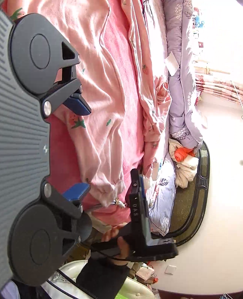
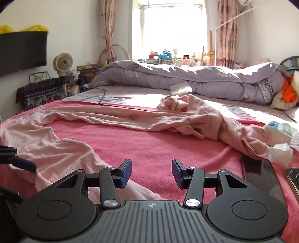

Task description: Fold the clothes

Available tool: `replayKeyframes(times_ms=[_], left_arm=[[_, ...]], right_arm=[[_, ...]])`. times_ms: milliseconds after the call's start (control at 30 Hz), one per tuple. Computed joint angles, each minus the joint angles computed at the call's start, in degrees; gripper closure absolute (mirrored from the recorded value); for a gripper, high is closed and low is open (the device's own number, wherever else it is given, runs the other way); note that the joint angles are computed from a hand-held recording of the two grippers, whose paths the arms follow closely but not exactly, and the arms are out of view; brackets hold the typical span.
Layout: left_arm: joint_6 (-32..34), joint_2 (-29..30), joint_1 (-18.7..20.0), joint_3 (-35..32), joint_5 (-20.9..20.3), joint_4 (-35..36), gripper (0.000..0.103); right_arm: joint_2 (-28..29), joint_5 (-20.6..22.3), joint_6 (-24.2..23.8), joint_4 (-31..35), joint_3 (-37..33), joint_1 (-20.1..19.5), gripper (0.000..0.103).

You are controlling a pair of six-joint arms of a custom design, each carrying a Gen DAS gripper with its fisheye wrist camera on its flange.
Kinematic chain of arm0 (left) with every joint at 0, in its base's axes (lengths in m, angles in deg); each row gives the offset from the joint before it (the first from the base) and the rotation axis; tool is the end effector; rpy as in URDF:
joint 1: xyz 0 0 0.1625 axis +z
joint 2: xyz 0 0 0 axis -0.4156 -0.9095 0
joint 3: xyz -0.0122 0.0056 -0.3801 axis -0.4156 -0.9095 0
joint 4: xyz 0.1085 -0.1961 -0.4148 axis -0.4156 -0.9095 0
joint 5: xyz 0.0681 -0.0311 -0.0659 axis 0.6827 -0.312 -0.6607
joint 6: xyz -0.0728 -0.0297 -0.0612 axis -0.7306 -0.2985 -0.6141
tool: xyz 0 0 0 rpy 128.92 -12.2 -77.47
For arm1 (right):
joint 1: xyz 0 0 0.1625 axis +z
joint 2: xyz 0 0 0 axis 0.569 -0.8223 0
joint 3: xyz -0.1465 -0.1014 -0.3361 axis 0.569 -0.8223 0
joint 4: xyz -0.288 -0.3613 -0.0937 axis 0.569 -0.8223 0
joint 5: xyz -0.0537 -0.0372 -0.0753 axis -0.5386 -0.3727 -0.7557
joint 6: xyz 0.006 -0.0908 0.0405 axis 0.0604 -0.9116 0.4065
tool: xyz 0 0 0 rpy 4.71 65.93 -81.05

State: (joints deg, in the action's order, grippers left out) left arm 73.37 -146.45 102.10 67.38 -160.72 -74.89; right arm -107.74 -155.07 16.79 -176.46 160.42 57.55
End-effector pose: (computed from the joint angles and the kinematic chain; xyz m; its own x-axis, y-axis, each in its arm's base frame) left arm -0.0460 -0.7001 0.1650 -0.3482 0.9348 -0.0704 0.8807 0.3005 -0.3661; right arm 0.1107 -0.5678 0.0986 -0.7210 0.1601 0.6741 -0.5545 0.4501 -0.7000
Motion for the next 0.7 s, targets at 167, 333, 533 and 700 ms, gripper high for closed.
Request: replayKeyframes(times_ms=[167, 333, 533, 700], left_arm=[[3.76, -0.58, 0.01, -1.17, -7.35, 6.7, 0.014], [-0.37, 1.83, -3.34, 0.42, 5.85, 2.76, 0.014], [5.66, 2.22, -3.73, 2.15, 7.08, 8.4, 0.014], [4.9, 2.99, -4.29, 2.66, 8.94, 11.75, 0.014]], right_arm=[[-2.35, 0.92, 7.57, -0.18, 5.06, -2.75, 0.055], [-0.69, 1.58, 13.33, -0.82, 3.69, -3.84, 0.084], [1.0, -1.97, 9.79, -10.2, 2.27, -1.91, 0.091], [3.69, -4.8, 6.43, -10.64, -0.56, -2.49, 0.091]])
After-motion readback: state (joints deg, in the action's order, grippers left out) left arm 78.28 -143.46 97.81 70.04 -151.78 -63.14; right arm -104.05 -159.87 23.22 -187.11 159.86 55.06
